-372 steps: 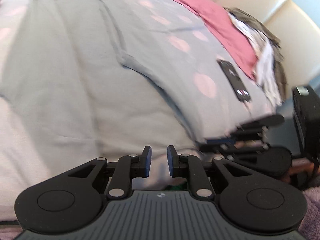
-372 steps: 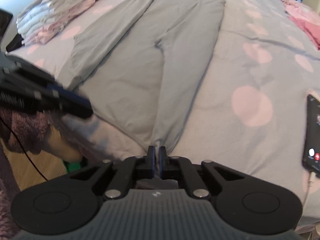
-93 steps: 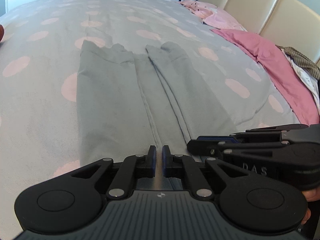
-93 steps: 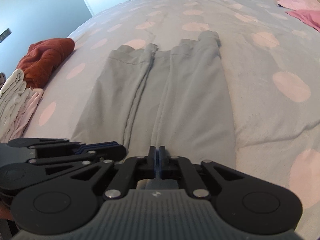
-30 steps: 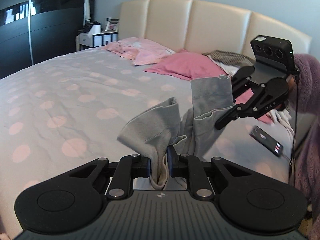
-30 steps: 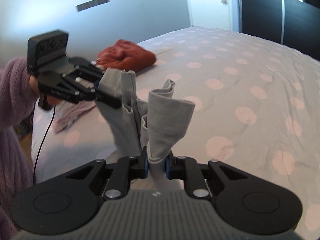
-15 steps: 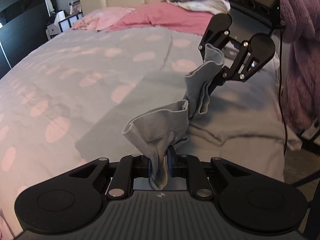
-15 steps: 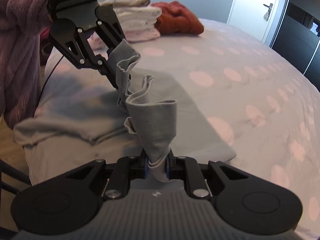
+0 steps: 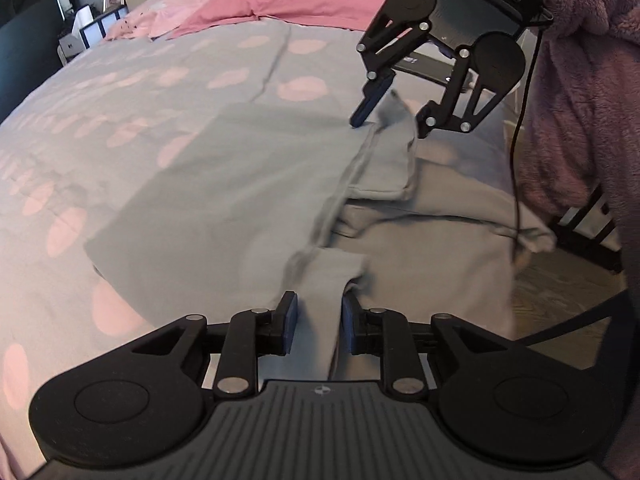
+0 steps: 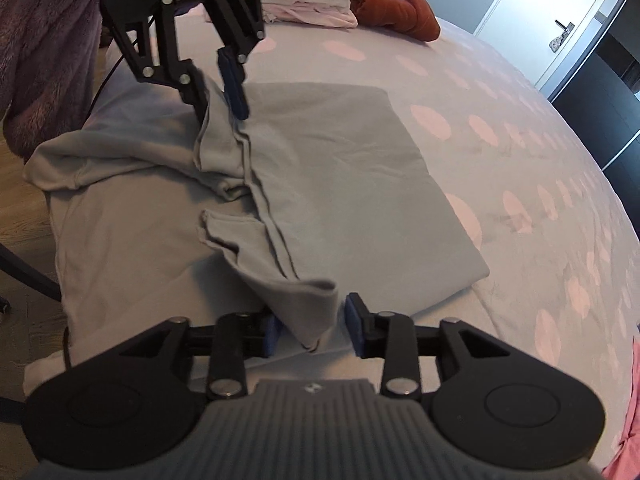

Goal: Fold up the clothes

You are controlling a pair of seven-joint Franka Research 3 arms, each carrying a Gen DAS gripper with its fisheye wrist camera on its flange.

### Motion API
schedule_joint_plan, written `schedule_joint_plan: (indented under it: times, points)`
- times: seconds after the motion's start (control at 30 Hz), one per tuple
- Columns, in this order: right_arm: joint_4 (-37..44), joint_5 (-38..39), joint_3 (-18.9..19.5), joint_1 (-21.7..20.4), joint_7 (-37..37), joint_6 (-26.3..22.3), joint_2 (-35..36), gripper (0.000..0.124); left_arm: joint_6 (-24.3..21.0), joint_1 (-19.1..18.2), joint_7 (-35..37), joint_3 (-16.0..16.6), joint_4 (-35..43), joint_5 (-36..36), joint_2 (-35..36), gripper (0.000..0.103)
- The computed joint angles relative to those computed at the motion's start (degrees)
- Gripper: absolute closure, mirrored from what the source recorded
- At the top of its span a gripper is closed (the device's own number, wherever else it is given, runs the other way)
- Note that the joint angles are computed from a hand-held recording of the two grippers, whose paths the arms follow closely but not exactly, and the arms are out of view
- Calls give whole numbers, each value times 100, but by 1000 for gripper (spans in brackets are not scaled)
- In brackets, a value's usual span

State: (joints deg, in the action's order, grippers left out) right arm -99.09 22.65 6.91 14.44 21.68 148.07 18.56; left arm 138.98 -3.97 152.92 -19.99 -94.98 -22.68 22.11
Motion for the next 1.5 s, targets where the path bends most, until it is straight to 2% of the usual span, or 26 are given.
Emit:
schedule_joint_plan:
  times: [0.1, 0.23, 0.33, 0.5, 0.6, 0.73, 0.97, 1.07, 1.13, 1.2, 1.4, 1.5]
  points:
    - [-292, 240, 12, -73, 85, -334, -373, 82, -212, 163, 2, -104, -119, -499, -187, 82]
    - [-338, 992, -5, -182, 488, -496, -551, 82, 181, 121, -335, -36, -200, -961, -334, 77]
    - [-262, 1492, -36, -211, 931, -279, -540, 82, 671, -3, -881, 72, -165, -1030, -320, 75]
    - [97, 1044, -244, 28, 2683, 289, -199, 83, 1237, -325, -2582, 423, 354, -97, 167, 75]
    - [622, 554, -338, 114, 3641, 239, 241, 84, 1313, -485, -3740, 688, 969, 399, 656, 75]
    - [1282, 242, -379, 97, 4731, 126, 764, 85, 1079, -430, -4685, 721, 1885, 700, 1324, 75]
    - [2559, -37, -474, 38, 6471, -53, 1808, 85, 297, -136, -5778, 257, 3542, 761, 2542, 76]
    - [3094, -23, -365, -78, 6933, -199, 2200, 89, -58, -166, -6193, 220, 4231, 814, 2980, 80]
    - [3641, 83, -220, -201, 7139, -521, 2549, 107, -386, -276, -6556, 305, 4863, 946, 3347, 91]
    - [3963, -21, -253, -168, 7358, -731, 2741, 113, -427, -313, -6875, 376, 5008, 1021, 3447, 97]
    - [4250, -566, -546, 105, 8025, -529, 2995, 115, 348, -373, -7570, 488, 4232, 1276, 3107, 99]
    - [4543, -692, -532, 94, 8270, -675, 3182, 115, 243, -347, -7741, 436, 4360, 1356, 3200, 99]
